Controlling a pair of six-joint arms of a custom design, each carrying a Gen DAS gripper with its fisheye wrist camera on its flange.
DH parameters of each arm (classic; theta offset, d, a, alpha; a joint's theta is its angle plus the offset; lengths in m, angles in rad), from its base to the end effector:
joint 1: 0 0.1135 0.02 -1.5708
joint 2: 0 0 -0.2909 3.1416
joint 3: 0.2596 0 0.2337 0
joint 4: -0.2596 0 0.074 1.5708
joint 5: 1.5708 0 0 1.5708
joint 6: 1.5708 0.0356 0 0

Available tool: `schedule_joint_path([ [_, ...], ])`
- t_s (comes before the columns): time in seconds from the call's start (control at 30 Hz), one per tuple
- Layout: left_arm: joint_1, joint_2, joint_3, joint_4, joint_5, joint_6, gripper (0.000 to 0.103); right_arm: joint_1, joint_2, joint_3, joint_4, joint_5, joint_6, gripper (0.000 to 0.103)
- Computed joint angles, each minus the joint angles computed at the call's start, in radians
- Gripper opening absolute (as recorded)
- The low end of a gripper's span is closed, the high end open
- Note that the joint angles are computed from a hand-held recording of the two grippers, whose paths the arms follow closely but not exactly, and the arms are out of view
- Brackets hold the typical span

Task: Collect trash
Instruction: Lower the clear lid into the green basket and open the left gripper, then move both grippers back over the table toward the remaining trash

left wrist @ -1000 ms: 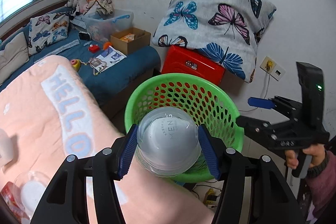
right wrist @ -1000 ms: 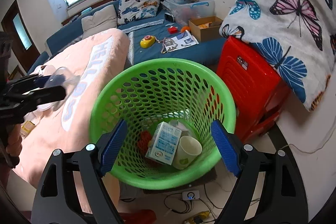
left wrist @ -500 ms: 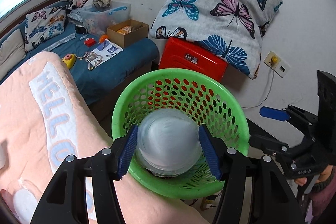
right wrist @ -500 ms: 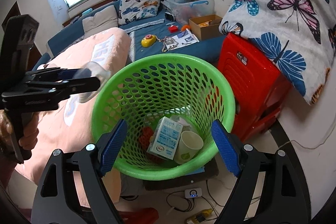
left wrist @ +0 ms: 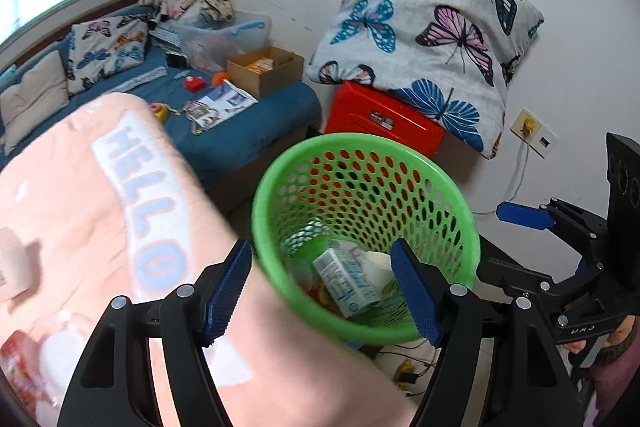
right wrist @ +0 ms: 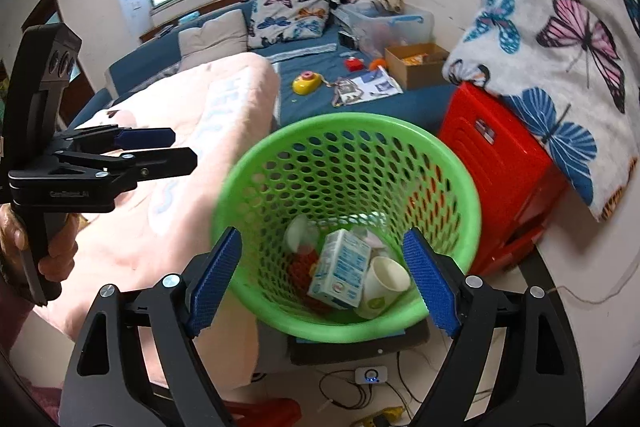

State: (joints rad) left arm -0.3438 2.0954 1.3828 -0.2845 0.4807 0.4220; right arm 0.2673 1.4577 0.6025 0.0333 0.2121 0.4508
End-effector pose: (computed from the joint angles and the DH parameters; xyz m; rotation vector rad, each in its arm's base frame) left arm 0.4022 -0.1615 0.1743 1.0988 2.2454 -0.5819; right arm 0.2476 0.0600 0.1917 0.3157 2.3497 0.0910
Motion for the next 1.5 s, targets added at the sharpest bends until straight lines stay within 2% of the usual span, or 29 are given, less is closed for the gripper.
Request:
schedule_joint_path([
  [0.37, 0.2, -0.155, -0.189, 0.082, 0.039, 0.067, 0.07, 0.129, 0.083, 0.123, -0.008, 0.026, -0.011, 0.084],
  [0.7, 0.428, -0.212, -0.252, 0.095, 0.083, 0.128, 0.07, 0.216, 0.242, 0.306, -0.017, -0.011, -0.057, 0.084],
  [1.13, 0.747, -0.118, -0.165, 0.011, 0.138, 0.197, 0.07, 0.292, 0.457, 0.591, -0.102, -0.079, -0.131, 0.084],
  [1.27, 0.792, -0.085, -0.139, -0.002, 0.137, 0.232, 0.07, 0.311, 0.519, 0.682, -0.141, -0.094, -0.151, 0.084],
  [1.5, 0.814, -0.016, -0.083, -0.063, 0.136, 0.355, 0.07, 0.332, 0.649, 0.874, -0.238, -0.127, -0.191, 0.084],
])
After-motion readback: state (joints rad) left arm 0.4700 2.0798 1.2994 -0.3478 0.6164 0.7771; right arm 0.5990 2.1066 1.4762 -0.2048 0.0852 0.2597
